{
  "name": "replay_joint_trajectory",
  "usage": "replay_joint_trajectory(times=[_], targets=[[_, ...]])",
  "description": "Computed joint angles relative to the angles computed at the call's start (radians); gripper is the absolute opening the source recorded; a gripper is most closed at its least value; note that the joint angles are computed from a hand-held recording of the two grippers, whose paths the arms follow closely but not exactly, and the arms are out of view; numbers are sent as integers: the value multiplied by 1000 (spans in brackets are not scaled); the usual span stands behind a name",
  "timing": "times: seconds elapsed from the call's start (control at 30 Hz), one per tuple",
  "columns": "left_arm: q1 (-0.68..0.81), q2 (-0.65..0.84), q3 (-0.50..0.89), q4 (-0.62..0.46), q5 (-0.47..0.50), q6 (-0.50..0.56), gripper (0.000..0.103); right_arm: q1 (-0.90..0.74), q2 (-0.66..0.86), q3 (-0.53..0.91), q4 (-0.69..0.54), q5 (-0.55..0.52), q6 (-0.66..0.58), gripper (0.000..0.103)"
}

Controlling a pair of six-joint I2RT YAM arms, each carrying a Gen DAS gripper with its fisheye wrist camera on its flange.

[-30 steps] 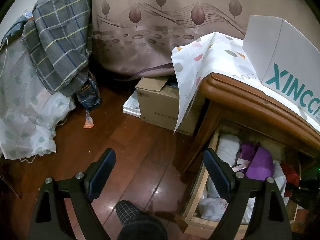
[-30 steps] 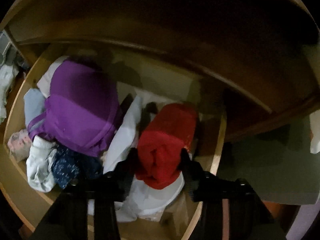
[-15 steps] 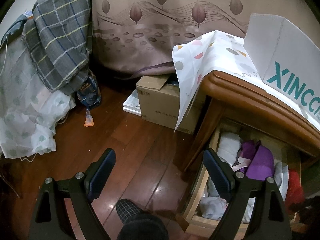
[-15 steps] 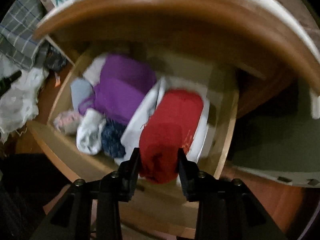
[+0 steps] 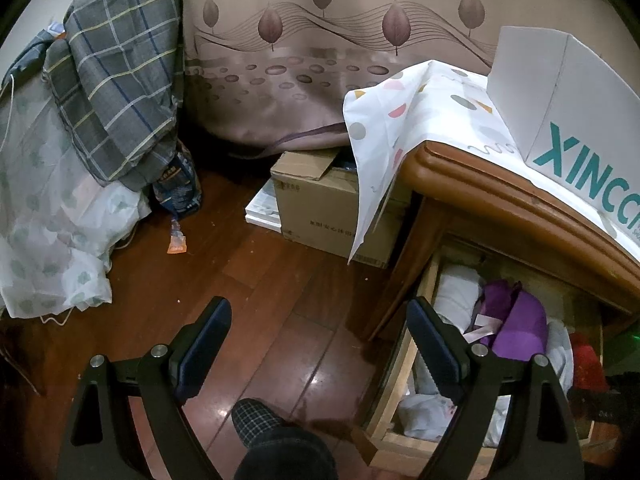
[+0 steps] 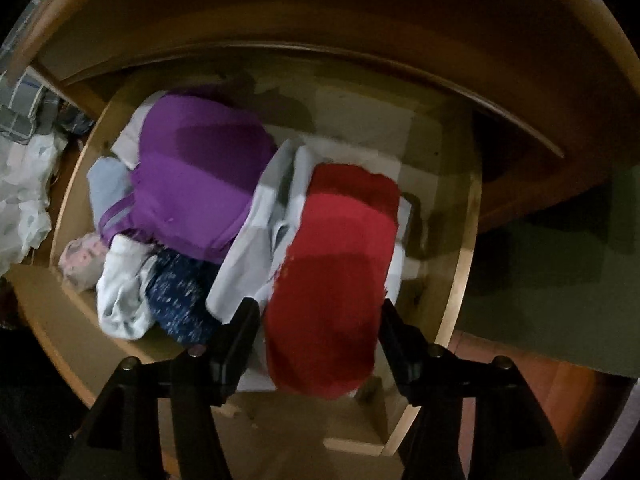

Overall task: Take underwear out of drawer
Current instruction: 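Lift the red underwear up out of the drawer with the right gripper, then grasp the white underwear in the drawer with the left gripper while the right gripper holds the red underwear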

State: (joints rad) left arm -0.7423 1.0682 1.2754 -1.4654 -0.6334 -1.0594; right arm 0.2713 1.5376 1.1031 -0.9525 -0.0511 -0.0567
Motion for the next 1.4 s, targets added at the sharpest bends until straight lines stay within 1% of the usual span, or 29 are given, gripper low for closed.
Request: replay_joint_trajectory(times=[0.13, 0.2, 0.27, 0.33, 0.37, 0.43, 0.53, 0.67, 0.83, 0.93, 1.03, 1.1, 1.17, 1.23, 1.27, 1.33, 1.4], targets=[[-5, 8, -7, 16, -1, 12, 88, -11, 40, 25, 11, 13, 7, 61], [-5, 18, -4, 21, 1, 18, 88, -20, 63, 30, 20, -8, 12, 61], [-12, 28, 1, 18, 0, 14, 88, -29, 45, 20, 15, -8, 11, 61], [-15, 31, 6, 14, -1, 12, 88, -26, 20, 3, 20, -4, 7, 50], [-13, 31, 7, 14, 0, 14, 88, -26, 5, -5, 19, -3, 2, 50], [-16, 34, 7, 11, -2, 12, 88, -24, -30, -30, 22, -5, -10, 44], [-17, 42, 13, 5, -1, 16, 88, -24, -100, -75, 44, 8, -30, 41], [-25, 47, 14, 3, 9, 16, 88, -57, -194, -114, 53, -19, -43, 40], [-12, 42, 3, 29, 53, 42, 88, -103, -316, -158, 56, -56, -68, 40], [-14, 46, 0, 46, 68, 49, 88, -159, -366, -182, 66, -112, -88, 40], [-25, 38, -11, 90, 129, 87, 88, -223, -407, -202, 71, -164, -91, 39], [-59, 51, -2, 98, 149, 89, 88, -272, -430, -198, 71, -217, -92, 39], [-112, 83, 25, 102, 143, 97, 89, -286, -459, -198, 90, -221, -95, 39], [-160, 127, 56, 102, 137, 76, 91, -312, -479, -193, 97, -235, -107, 39], [-175, 146, 65, 113, 148, 70, 92, -331, -483, -188, 90, -253, -117, 39], [-201, 198, 86, 151, 200, 75, 92, -354, -490, -185, 90, -267, -126, 39], [-238, 267, 125, 175, 224, 76, 92, -382, -497, -173, 84, -282, -133, 39]])
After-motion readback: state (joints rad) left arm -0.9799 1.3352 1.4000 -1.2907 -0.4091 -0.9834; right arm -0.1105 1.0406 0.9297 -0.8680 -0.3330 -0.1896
